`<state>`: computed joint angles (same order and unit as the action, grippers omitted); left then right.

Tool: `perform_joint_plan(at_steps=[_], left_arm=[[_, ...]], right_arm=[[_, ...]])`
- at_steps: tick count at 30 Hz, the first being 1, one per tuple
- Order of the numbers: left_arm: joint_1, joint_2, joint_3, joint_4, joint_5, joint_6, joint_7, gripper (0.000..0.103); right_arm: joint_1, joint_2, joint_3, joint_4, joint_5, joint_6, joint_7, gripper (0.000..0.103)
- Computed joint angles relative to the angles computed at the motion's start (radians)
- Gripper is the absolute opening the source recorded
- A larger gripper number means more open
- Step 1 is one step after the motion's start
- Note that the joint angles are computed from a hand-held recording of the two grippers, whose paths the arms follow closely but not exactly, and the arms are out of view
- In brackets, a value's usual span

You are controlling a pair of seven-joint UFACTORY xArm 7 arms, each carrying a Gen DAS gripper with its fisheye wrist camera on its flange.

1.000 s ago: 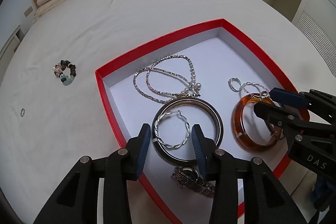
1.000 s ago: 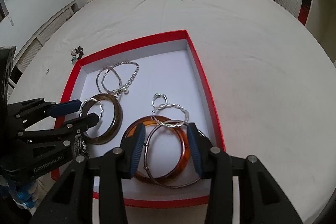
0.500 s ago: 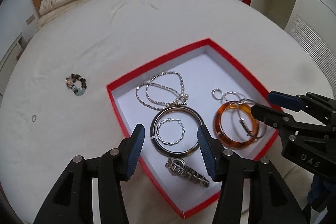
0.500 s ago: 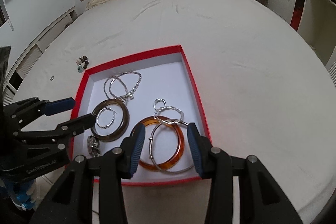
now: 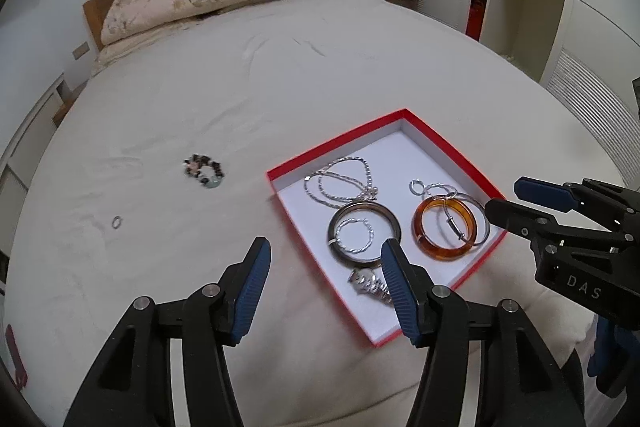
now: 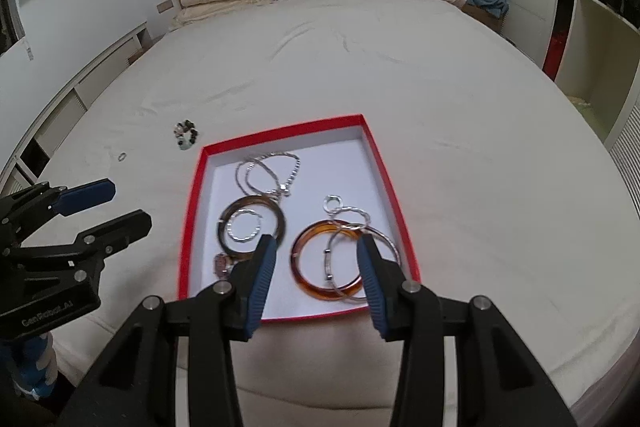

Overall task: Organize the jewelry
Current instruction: 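Withdraw both tools toward the small silver ring and beaded bracelet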

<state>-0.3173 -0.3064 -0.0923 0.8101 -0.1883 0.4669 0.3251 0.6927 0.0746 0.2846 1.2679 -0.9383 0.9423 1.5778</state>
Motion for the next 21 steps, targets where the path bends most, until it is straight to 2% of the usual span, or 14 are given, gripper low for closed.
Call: perform_joint_plan(at_steps=[9,21], left_arm=[[0.011,-0.141,0.055,-0.064,-0.035,0.027,0.041,0.058],[0.045,-0.287,0.119,-0.125,-0.054,0.057,0.078,0.061]], right_arm=[[0.076,0.062,0.011,0.118,-0.024,0.094,-0.023,0.040],[0.195,0.163,-0.023,0.288,-0.048,0.186,-0.087,0.040]])
